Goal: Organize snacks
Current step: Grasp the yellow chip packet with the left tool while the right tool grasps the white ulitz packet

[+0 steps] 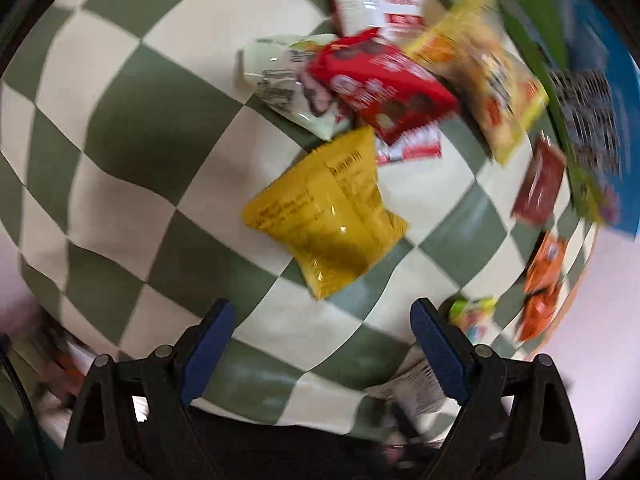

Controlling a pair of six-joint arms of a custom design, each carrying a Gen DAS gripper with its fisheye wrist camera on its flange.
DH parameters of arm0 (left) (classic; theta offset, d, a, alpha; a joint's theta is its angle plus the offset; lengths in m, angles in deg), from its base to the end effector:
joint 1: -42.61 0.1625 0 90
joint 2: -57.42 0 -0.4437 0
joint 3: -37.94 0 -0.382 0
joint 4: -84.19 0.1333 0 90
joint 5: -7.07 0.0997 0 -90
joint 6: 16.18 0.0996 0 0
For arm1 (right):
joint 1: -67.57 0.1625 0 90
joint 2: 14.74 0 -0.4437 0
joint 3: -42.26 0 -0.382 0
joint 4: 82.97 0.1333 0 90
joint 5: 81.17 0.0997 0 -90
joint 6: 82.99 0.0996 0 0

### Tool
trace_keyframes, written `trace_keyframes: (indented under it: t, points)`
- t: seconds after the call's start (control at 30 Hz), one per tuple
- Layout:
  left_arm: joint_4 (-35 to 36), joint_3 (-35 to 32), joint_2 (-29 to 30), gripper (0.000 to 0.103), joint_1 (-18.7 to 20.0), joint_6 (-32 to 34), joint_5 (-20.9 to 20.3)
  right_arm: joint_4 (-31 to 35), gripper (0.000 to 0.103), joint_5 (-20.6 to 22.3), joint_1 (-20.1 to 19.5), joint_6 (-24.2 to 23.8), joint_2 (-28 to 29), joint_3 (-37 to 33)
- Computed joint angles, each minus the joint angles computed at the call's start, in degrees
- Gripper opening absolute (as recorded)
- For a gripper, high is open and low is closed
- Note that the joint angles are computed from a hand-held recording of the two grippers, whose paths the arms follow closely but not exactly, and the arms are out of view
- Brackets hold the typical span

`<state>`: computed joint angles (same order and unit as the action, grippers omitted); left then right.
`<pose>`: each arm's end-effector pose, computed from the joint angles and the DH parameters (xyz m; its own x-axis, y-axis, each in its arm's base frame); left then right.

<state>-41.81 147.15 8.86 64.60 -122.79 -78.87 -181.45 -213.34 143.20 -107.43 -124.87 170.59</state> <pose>-0.4390 -0.3286 0.0303 -0.7086 -0.5937 -0.3813 -0.5726 0.7996 -0.1809 -0.0091 -0.3032 0.3702 -0.7805 -0.3275 0.5326 -0.0860 0.8999 0.4275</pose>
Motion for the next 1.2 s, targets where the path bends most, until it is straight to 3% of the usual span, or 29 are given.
trace_keyframes:
  t: [0.23,0.3,0.33,0.47,0.63,0.8,0.97,1.1,1.2]
  points:
    - [-8.5,2.5,2.0,0.089,4.0,-3.8,0.7,-1.7,0.097,-0.8,-2.6,3.0,-0.1,3.2]
    - [-7.4,1.9,3.3,0.086,4.9,-2.8,1.0,-2.5,0.092,-1.0,-3.1,3.2,-0.5,3.8]
    - [-6.8,1.4,3.9,0.079,4.9,-1.5,1.5,-2.8,0.089,-0.9,-3.2,3.2,-0.7,3.8]
    - [2.6,-4.0,6.4,0.066,3.5,8.1,3.5,-4.1,0.074,0.5,-4.7,1.4,-2.8,3.7]
    - [15.0,-12.1,11.0,0.065,1.3,25.4,4.8,-4.0,0.064,3.0,-7.9,1.5,-3.5,1.4]
    - [25.1,-19.3,16.3,0.065,-0.9,38.4,5.4,-4.2,0.063,7.0,-11.4,2.8,-3.7,-1.6]
    - [27.2,-22.4,18.7,0.067,-1.2,41.5,4.8,-2.0,0.064,10.0,-13.6,3.2,-4.3,-4.4]
    - [23.3,-20.4,17.4,0.069,1.7,39.2,2.9,2.6,0.083,6.0,-11.2,1.4,-3.6,-5.3]
    - [21.6,-20.0,17.2,0.07,2.7,37.5,2.1,3.1,0.083,-0.2,-8.4,-2.1,-3.6,-3.1]
